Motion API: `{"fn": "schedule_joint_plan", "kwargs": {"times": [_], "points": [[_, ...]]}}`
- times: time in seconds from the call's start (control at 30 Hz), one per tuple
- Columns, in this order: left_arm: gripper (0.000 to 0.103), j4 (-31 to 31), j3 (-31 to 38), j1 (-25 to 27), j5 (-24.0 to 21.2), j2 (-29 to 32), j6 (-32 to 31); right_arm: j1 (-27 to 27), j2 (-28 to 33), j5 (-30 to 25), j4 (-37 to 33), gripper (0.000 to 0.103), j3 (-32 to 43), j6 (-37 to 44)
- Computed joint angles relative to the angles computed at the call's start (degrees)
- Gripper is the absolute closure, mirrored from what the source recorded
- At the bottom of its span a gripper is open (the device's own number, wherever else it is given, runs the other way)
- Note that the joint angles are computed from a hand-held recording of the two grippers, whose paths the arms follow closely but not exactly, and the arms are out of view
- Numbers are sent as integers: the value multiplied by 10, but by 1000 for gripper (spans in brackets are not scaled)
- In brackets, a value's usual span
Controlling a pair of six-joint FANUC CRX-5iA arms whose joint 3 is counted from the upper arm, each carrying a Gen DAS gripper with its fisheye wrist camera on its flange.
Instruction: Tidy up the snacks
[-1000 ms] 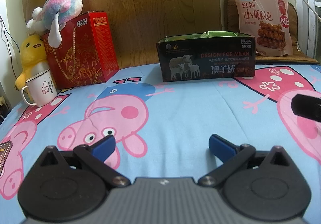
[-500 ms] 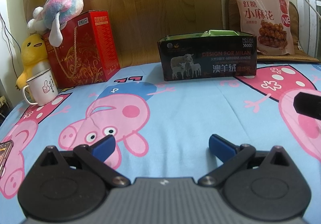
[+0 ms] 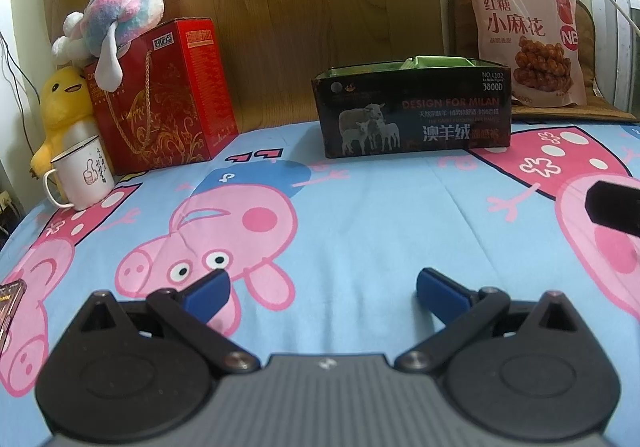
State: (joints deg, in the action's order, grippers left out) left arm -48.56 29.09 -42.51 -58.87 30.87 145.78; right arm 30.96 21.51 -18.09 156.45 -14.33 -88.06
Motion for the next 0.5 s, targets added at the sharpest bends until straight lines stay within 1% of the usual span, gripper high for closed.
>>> {"fn": "schedule_joint_plan", "kwargs": {"times": [0.27, 0.4, 0.5], "points": [[0, 3, -1, 2, 2, -1, -1, -2, 0, 2, 7, 10, 1, -5], [0, -4, -5, 1, 0, -5, 12, -2, 0, 2, 8, 10, 1, -7], [0, 3, 1, 2, -12, -2, 6, -3, 0, 2, 11, 10, 2, -10]]}}
